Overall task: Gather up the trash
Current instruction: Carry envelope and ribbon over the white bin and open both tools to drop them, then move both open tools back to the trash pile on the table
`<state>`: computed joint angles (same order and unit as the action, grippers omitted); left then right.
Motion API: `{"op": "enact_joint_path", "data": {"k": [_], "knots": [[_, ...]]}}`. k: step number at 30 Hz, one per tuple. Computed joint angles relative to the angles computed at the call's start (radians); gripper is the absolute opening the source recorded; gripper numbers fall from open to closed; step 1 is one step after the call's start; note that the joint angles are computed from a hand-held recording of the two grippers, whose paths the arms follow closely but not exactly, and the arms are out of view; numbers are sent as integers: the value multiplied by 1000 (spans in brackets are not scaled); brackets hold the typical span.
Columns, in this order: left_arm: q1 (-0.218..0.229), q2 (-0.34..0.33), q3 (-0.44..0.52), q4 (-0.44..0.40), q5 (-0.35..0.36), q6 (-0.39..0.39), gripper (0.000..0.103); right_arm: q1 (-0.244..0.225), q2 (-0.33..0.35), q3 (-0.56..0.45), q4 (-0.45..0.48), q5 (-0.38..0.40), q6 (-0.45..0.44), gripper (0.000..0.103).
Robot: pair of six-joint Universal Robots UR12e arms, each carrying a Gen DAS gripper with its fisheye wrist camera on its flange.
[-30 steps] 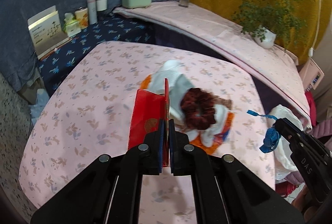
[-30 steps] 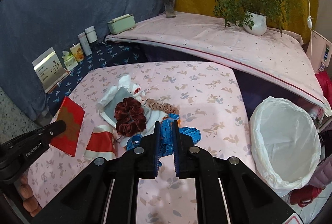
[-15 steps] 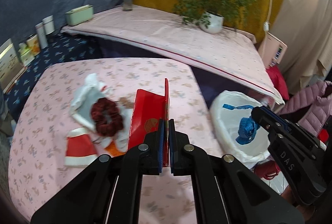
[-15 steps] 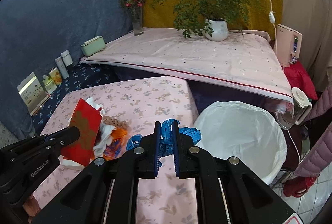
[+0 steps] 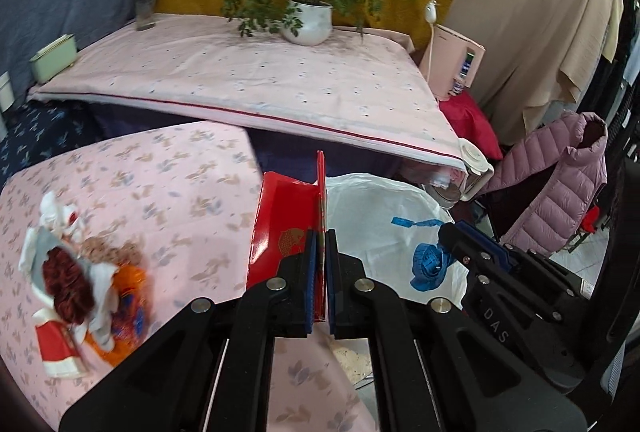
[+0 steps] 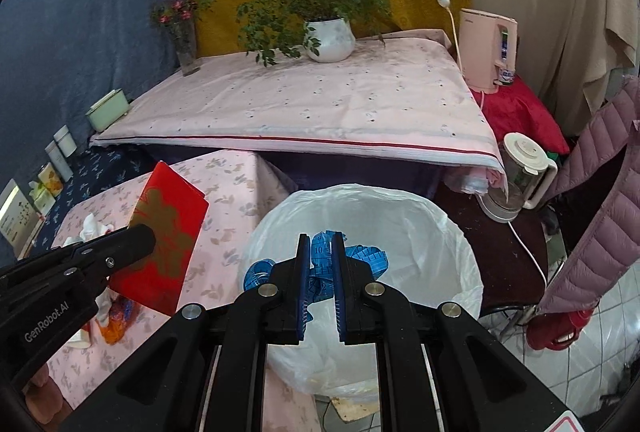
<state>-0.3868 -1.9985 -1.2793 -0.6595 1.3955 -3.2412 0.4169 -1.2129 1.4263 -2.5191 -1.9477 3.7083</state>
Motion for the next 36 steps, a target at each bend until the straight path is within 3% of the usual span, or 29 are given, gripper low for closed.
{"op": "enact_joint_path", "data": {"k": [8,9,11,12,15,24,26,28,32,36], "knots": [[-11,-60,72,-53,-97,39,8,-31,-11,32,33,3,61,10],[-15,-64,75,-51,-87,40,11,-32,-11,33,33,2,64,11],[-22,-67,76,-39,-60,35,36,-32,-12,39,26,-2,68,13],[-24,-67,74,-30,-47,26,45,-32,-13,40,26,-7,72,21],[-25,-63,63,-10,-21,14,47,-29,-14,45,17,-24,73,40],[-21,-40,29,-2,52,-17,50,-21,-20,48,10,-15,72,49],[-20,-30,15,7,72,-31,61,-15,-19,45,10,-14,67,50],[-17,-17,-6,27,88,-45,62,-6,-18,42,7,-21,60,56],[-7,7,-39,33,112,-67,62,10,-13,30,3,-18,38,58],[6,36,-84,50,157,-109,75,28,-5,16,-2,-17,24,61]]}}
